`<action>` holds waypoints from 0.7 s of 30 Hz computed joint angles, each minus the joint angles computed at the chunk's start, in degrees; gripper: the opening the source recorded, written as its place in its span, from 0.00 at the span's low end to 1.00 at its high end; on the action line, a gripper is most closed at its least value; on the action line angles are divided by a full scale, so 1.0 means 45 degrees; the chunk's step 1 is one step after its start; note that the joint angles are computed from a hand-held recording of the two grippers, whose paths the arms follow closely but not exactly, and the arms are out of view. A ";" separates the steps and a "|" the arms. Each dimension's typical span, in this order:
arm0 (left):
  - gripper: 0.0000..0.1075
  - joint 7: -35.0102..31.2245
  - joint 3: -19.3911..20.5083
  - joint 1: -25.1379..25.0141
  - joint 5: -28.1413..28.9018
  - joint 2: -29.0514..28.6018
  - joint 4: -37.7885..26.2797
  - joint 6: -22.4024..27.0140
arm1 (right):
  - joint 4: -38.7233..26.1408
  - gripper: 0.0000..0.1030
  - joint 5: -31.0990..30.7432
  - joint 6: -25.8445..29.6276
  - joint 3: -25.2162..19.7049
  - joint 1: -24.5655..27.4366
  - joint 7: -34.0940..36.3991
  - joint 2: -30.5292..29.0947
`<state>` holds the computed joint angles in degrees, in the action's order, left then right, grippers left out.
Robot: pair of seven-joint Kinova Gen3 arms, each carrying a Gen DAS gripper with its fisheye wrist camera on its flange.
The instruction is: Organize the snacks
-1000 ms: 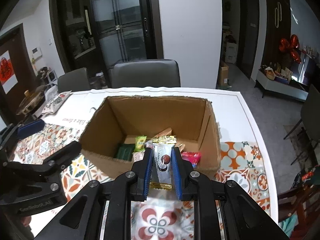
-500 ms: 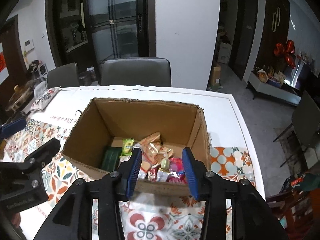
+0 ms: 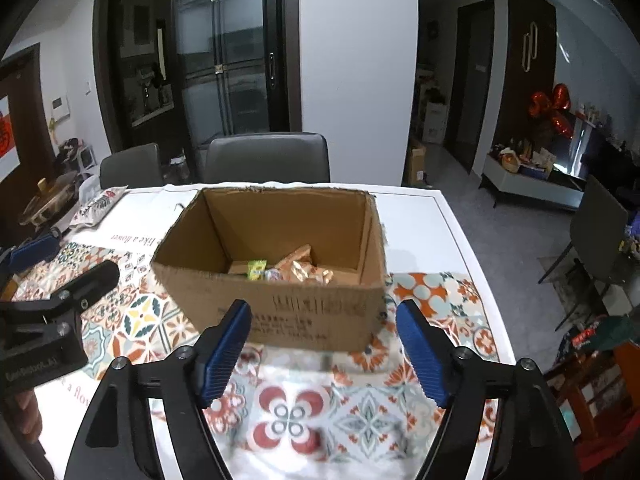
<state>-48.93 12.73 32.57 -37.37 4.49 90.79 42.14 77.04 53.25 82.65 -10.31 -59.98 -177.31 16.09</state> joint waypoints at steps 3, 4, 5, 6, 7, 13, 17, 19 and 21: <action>0.93 0.1012 0.0259 0.0231 -0.0861 -0.0744 0.1073 -0.0292 | 0.0640 0.79 0.0249 0.0441 -0.0251 -0.0607 -0.0910 -0.0226; 0.93 0.1258 0.0413 0.0208 -0.1012 -0.0965 0.1353 -0.0358 | 0.0833 0.79 0.0297 0.0561 -0.0361 -0.0752 -0.1188 -0.0289; 0.93 0.1437 0.0566 0.0136 -0.1091 -0.1117 0.1558 -0.0421 | 0.1022 0.80 0.0337 0.0638 -0.0469 -0.0867 -0.1477 -0.0342; 0.93 0.1741 0.0744 0.0081 -0.1246 -0.1321 0.1837 -0.0493 | 0.1206 0.80 0.0368 0.0694 -0.0578 -0.0974 -0.1783 -0.0408; 0.94 0.2102 0.0958 0.0022 -0.1428 -0.1518 0.2113 -0.0518 | 0.1435 0.80 0.0363 0.0769 -0.0711 -0.1113 -0.2191 -0.0499; 0.95 0.3184 0.2079 -0.0455 -0.1702 -0.2442 0.3349 -0.0787 | 0.2422 0.80 0.0408 0.1425 -0.1453 -0.1780 -0.4213 -0.0876; 0.95 0.3389 0.2678 -0.0910 -0.1416 -0.2970 0.3842 -0.0991 | 0.2689 0.80 0.0507 0.2072 -0.1811 -0.2189 -0.5163 -0.0881; 0.96 0.3705 0.3134 -0.1225 -0.1542 -0.3247 0.4108 -0.1033 | 0.2730 0.80 0.0568 0.2423 -0.1945 -0.2434 -0.5559 -0.0869; 0.96 0.3883 0.3456 -0.1521 -0.1568 -0.3489 0.4333 -0.1152 | 0.2740 0.80 0.0680 0.2694 -0.2042 -0.2630 -0.5822 -0.0856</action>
